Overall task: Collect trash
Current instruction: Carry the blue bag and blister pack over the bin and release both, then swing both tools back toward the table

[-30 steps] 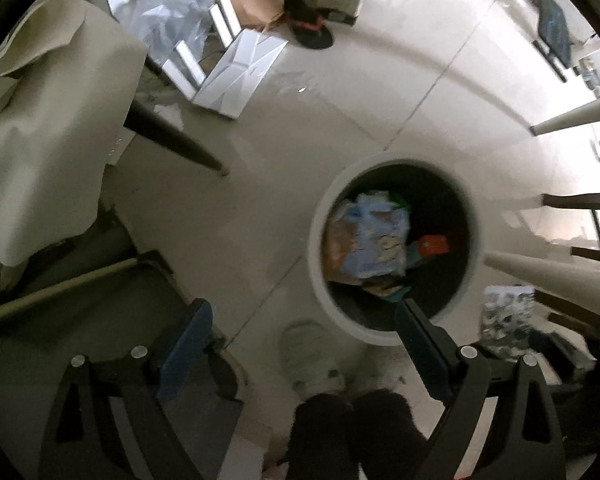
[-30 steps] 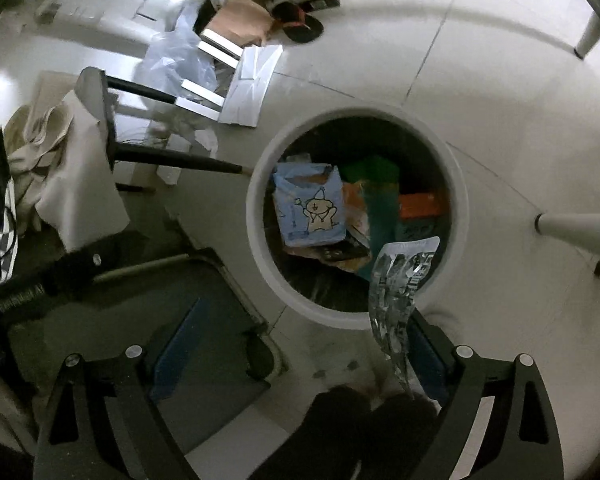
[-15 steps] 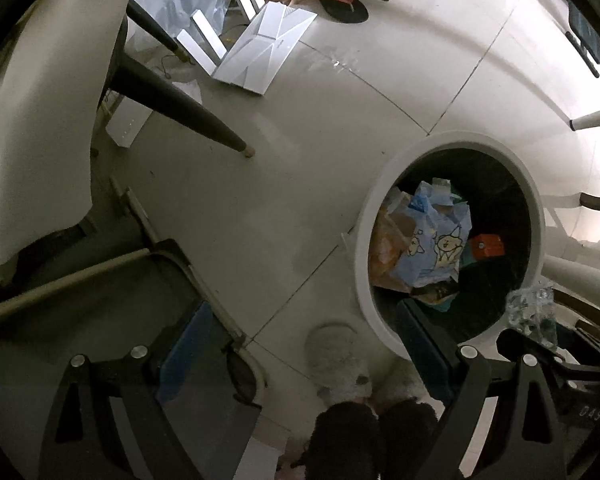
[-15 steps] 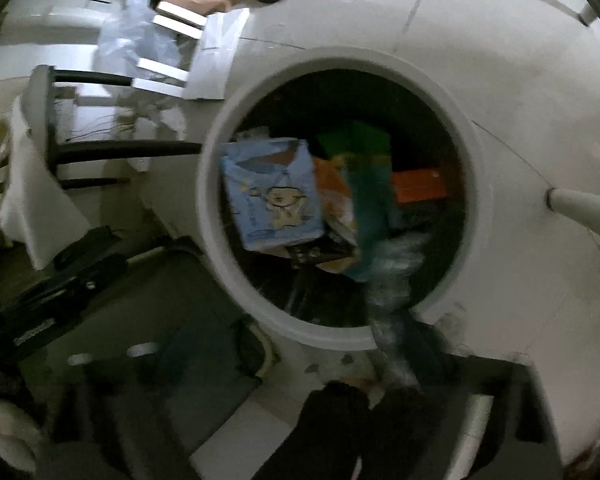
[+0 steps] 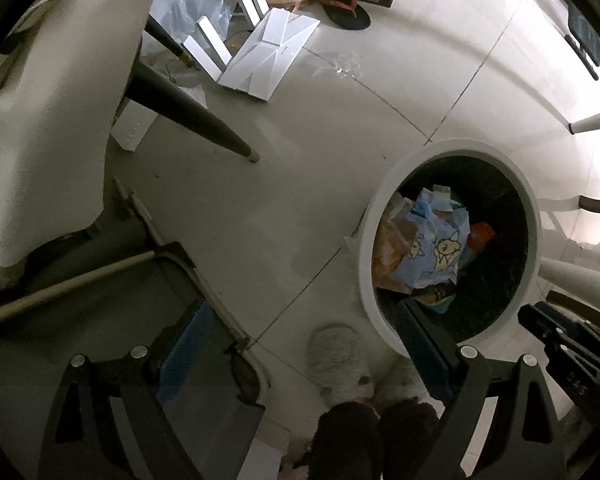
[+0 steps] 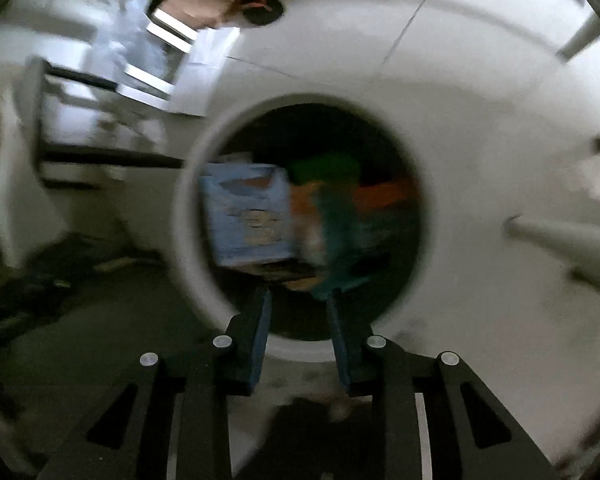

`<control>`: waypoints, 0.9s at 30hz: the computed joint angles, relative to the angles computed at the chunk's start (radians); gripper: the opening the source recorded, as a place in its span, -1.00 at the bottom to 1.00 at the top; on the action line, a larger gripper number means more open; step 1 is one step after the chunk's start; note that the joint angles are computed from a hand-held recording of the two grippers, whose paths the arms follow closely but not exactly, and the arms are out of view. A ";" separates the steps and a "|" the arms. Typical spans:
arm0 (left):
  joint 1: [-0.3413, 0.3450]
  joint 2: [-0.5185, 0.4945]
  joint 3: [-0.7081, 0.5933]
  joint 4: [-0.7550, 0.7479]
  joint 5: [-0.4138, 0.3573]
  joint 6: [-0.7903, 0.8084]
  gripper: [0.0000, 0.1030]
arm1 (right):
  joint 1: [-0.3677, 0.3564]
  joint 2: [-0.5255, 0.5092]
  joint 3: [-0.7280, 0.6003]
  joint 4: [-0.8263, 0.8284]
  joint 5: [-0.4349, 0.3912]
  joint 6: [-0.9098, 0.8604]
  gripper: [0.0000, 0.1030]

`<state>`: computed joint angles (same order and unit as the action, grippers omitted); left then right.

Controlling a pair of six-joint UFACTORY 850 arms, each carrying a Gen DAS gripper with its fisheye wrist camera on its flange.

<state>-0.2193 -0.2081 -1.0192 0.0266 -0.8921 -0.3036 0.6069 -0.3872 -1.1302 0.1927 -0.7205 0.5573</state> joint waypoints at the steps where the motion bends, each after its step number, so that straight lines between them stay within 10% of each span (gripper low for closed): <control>1: -0.002 0.008 0.000 -0.001 -0.004 0.001 0.81 | 0.007 -0.004 -0.012 -0.055 -0.038 0.046 -0.07; 5: -0.011 0.044 -0.005 -0.014 -0.035 0.015 0.81 | 0.028 0.033 -0.024 -0.158 -0.097 0.150 1.00; 16: -0.028 0.212 -0.093 -0.048 -0.259 0.042 0.81 | 0.114 0.190 -0.144 -0.267 -0.338 0.319 1.00; 27: -0.050 0.249 -0.498 0.014 -0.581 0.054 0.81 | 0.177 0.203 -0.591 -0.294 -0.692 0.416 1.00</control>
